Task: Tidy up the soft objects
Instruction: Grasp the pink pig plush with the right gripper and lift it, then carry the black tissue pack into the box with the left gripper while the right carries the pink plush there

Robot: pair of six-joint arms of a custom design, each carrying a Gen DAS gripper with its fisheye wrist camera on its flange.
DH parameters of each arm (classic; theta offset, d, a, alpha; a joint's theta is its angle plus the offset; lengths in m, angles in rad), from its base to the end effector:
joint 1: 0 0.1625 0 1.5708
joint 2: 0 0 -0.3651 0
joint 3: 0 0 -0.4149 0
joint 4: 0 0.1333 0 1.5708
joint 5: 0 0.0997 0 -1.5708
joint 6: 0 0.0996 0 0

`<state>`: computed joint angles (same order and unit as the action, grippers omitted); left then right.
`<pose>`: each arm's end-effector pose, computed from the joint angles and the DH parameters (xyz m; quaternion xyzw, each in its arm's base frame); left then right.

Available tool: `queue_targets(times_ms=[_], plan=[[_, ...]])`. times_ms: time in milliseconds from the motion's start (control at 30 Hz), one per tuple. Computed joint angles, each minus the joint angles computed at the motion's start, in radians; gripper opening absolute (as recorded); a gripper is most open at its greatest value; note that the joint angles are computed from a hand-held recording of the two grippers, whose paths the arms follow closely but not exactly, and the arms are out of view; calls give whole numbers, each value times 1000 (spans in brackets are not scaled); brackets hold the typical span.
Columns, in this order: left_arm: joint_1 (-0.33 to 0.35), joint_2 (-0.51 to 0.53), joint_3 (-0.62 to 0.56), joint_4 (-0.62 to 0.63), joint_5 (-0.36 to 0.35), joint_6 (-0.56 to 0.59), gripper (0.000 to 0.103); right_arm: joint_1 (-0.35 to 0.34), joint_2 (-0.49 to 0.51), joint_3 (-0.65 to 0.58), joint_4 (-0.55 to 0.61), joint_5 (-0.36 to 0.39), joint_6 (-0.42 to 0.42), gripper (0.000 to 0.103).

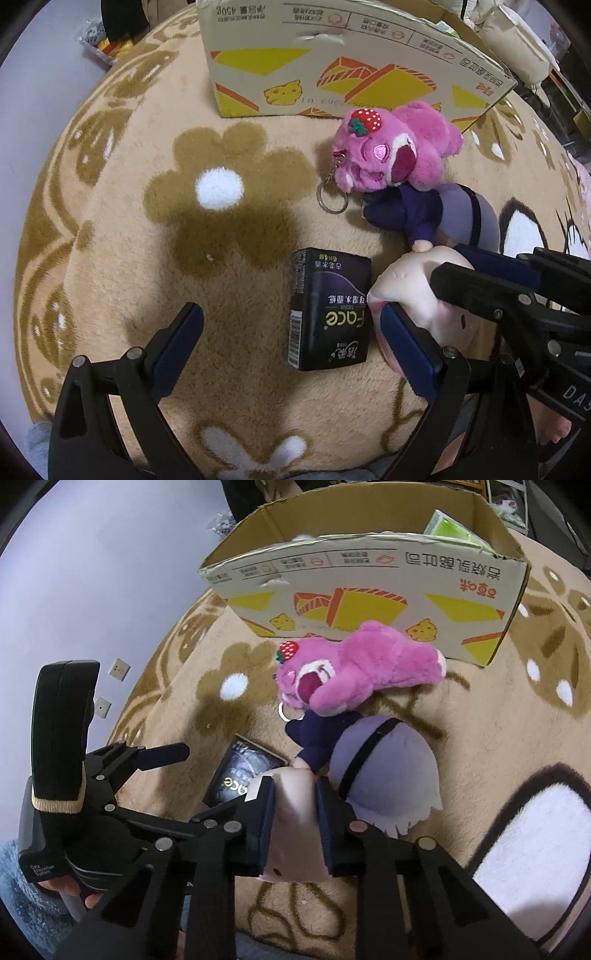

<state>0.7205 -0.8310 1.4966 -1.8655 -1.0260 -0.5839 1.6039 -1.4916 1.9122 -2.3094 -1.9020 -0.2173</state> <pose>-0.3548 -0.5576 0.0604 0.1749 0.9316 -0.0399 0.3160 0.1185 -0.5281 0.2988 0.0957 -0.9695 0.1405 0.1764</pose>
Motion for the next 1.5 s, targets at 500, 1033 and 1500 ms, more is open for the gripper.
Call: queue_targets(times_ms=[500, 1033, 1500], plan=[[-14, -6, 17, -35, -2, 8, 92, 20, -28, 11, -83, -61, -33, 17], [-46, 81, -30, 23, 106, 39, 48, 23, -24, 19, -122, -69, -48, 16], [-144, -55, 130, -122, 355, -46, 43, 43, -110, 90, -271, 21, -158, 16]])
